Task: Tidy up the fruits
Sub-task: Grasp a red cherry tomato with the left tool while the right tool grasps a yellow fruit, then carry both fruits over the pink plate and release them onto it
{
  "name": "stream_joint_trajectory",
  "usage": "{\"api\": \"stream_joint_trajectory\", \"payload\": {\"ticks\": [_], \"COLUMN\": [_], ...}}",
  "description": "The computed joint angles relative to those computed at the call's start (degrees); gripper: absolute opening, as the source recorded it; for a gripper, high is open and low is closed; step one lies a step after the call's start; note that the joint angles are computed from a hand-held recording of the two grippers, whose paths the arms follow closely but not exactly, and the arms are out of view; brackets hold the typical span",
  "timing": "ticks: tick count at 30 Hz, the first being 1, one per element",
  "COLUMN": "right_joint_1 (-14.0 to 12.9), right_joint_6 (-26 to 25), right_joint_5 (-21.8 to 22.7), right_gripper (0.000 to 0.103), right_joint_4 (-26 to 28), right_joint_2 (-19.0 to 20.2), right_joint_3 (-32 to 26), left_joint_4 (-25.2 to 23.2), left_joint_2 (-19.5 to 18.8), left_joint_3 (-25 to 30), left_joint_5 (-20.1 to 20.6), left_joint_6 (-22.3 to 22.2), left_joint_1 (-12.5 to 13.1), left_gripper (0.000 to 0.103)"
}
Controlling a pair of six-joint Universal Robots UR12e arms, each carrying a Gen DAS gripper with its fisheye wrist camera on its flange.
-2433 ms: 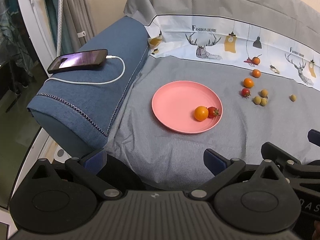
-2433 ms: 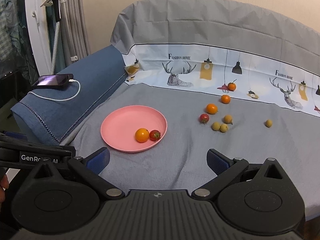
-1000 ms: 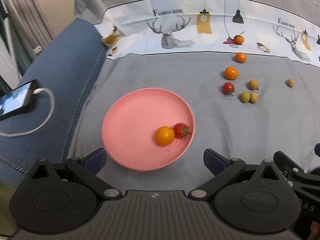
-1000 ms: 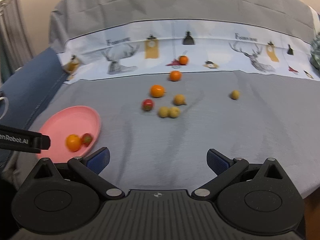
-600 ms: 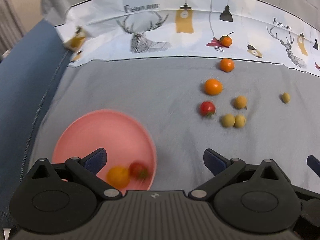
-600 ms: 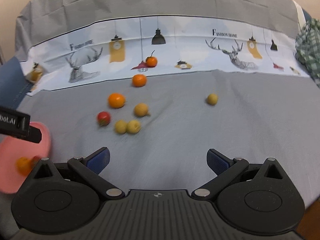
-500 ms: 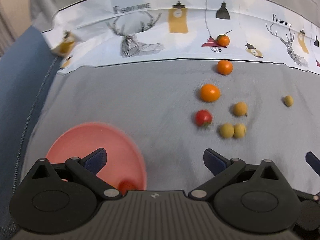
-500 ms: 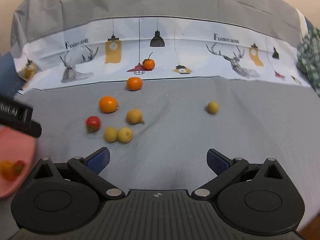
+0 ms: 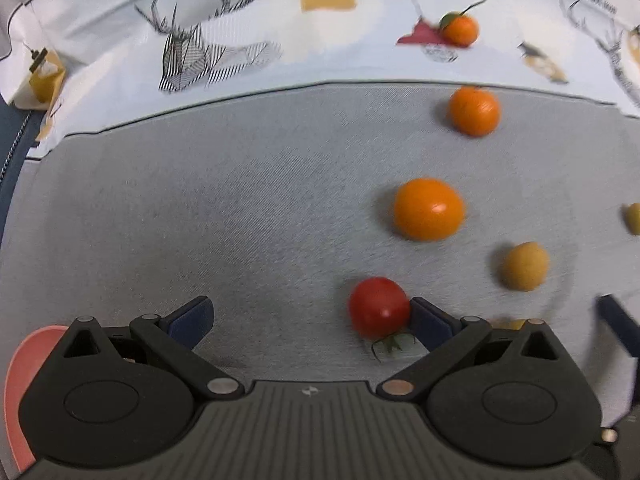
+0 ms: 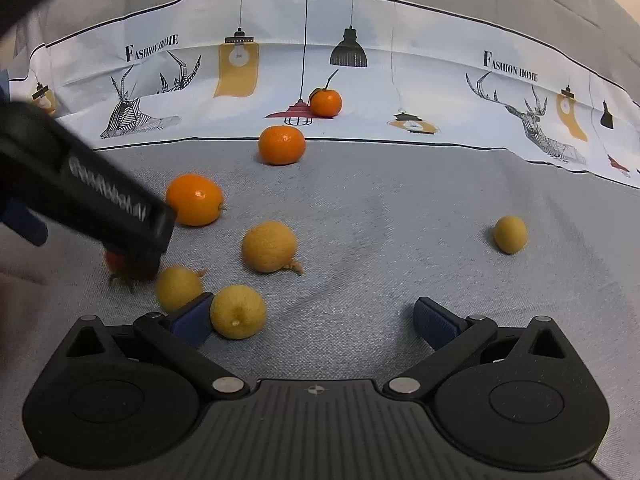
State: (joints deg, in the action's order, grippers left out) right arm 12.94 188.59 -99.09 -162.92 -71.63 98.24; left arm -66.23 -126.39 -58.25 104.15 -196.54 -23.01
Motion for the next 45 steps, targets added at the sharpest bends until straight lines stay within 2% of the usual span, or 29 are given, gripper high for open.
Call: {"api": "stream_joint_trajectory", "payload": {"ticks": [2, 7, 8, 9, 10, 11, 12, 13, 15, 18, 21, 23, 26, 40, 45], "right_joint_1": [0.0, 0.2, 0.1, 0.1, 0.2, 0.2, 0.3, 0.4, 0.7, -0.2, -1.4, -2.4, -2.7, -1.1, 0.2], "right_joint_6": [0.0, 0.4, 0.4, 0.4, -0.2, -1.3, -2.6, -3.6, -3.6, 0.7, 6.4, 10.6, 13.2, 16.2, 14.9], "right_joint_5": [-0.2, -1.1, -0.8, -0.4, -0.3, 0.2, 0.9, 1.2, 0.4, 2.7, 6.8, 11.1, 13.5, 15.7, 15.5], "right_gripper": [0.102, 0.101, 0.096, 0.091, 0.077, 0.052, 0.042, 0.028, 0.028, 0.028, 0.028, 0.028, 0.028, 0.028, 0.028], "right_joint_4": [0.0, -0.1, -0.3, -0.7, -1.4, -2.5, -3.0, -3.3, -3.5, -1.9, 3.7, 7.5, 11.1, 16.5, 17.1], "right_joint_2": [0.0, -0.2, -0.3, -0.5, -0.6, -0.8, -0.9, -1.0, -1.0, -1.6, -3.1, -4.5, -6.5, -16.5, -18.9], "right_joint_3": [0.0, 0.2, 0.3, 0.5, 0.7, 1.1, 1.3, 1.4, 1.4, 1.3, 0.7, 0.7, 1.2, 5.6, 6.2], "left_joint_4": [1.4, 0.2, 0.1, 0.4, 1.4, 2.7, 3.6, 3.5, 4.5, 4.6, 3.3, 3.2, 3.4, 3.4, 4.2], "left_joint_2": [0.3, 0.3, 0.2, 0.4, 0.6, 1.0, 1.4, 1.5, 1.7, 2.5, 4.2, 5.5, 8.1, 21.1, 25.4], "left_joint_3": [-0.8, -0.5, -0.3, -0.5, -1.0, -1.6, -2.0, -1.9, -2.2, -2.9, -3.9, -5.1, -7.8, -20.5, -24.8], "left_joint_5": [-0.9, -2.1, -2.2, -2.2, -2.0, -2.5, -3.5, -4.5, -3.8, -2.8, -4.0, -3.8, -3.4, -2.6, -1.5], "left_joint_6": [-0.2, -1.5, -1.5, -1.7, -2.0, -2.3, -2.8, -3.1, -2.9, -2.0, -3.1, -3.0, -2.9, -6.1, -7.5], "left_joint_1": [0.4, 0.9, 0.9, 0.9, 0.8, 0.9, 1.0, 1.1, 1.0, 0.6, 0.7, 0.6, 0.2, -1.1, -1.6], "left_gripper": [0.103, 0.103, 0.103, 0.097, 0.089, 0.062, 0.031, 0.03, 0.03, 0.03, 0.03, 0.03, 0.03, 0.03, 0.03]}}
